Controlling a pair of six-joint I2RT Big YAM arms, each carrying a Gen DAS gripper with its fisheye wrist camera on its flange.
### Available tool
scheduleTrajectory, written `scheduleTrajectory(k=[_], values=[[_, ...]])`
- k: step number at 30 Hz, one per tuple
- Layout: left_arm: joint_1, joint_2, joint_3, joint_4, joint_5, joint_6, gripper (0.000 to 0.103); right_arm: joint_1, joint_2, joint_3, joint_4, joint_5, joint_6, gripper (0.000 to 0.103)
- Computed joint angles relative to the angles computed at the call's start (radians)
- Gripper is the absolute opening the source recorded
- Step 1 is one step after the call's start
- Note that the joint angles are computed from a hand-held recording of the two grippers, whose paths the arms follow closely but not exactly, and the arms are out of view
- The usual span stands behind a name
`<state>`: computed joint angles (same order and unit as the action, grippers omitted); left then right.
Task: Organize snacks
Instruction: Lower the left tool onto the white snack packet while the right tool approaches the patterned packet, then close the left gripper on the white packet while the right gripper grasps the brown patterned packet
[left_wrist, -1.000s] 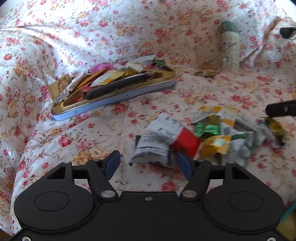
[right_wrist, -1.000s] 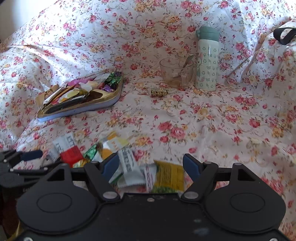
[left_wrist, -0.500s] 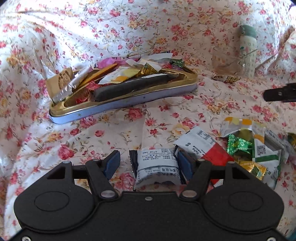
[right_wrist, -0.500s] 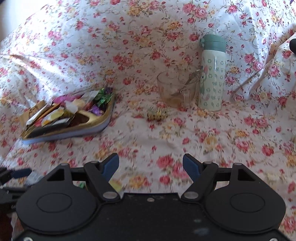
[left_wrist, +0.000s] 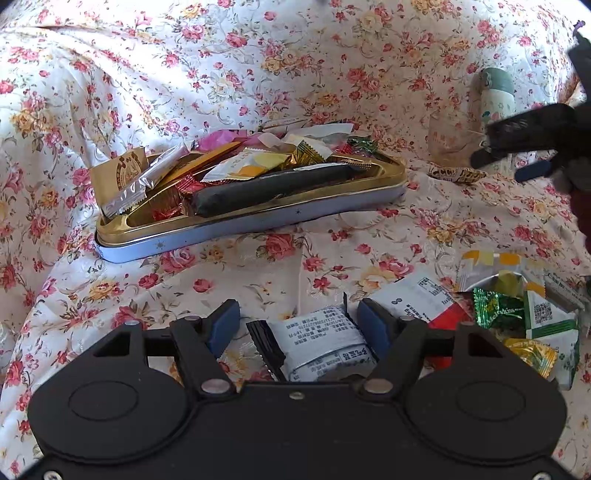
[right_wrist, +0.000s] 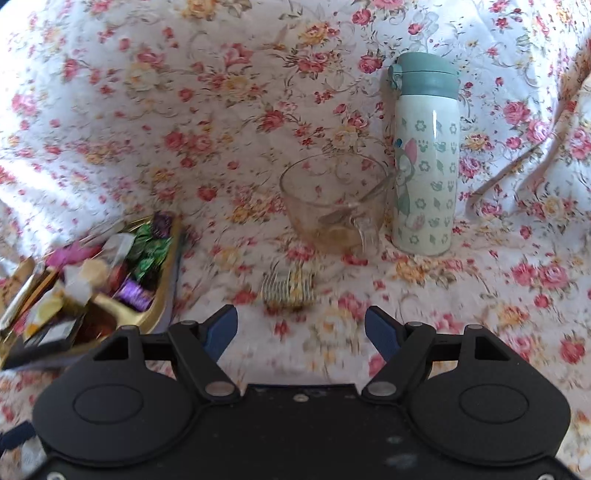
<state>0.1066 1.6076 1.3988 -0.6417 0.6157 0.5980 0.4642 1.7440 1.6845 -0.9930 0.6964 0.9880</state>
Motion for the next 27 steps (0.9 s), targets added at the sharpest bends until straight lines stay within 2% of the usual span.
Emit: scheduleTrajectory(k=[5,9,15,18,21,27], values=[[-0.002,-0.007,-0.011,0.019,-0.007,-0.004,0.075,-0.023,0.062,0.063,-0.006,0.010,-0.054,0.080],[0.002,0.002,0.002,0.002,0.006,-0.011,0.075,-0.035,0.105,0.107,-0.013,0.022,-0.106,0.080],[0.003,0.005,0.004,-0.001,0.012,-0.021,0.075,-0.054,0.148,0.146,-0.029,0.006,-0.115,0.079],[0.003,0.004,0.002,0.002,0.012,-0.022,0.075,-0.058,0.149,0.145,-0.030,-0.010,-0.116,0.071],[0.002,0.004,0.003,0.001,0.011,-0.023,0.075,-0.057,0.142,0.130,-0.014,-0.010,-0.124,0.056],[0.002,0.002,0.001,0.006,0.007,-0.024,0.075,-0.045,0.075,0.051,0.038,-0.031,-0.104,0.055]])
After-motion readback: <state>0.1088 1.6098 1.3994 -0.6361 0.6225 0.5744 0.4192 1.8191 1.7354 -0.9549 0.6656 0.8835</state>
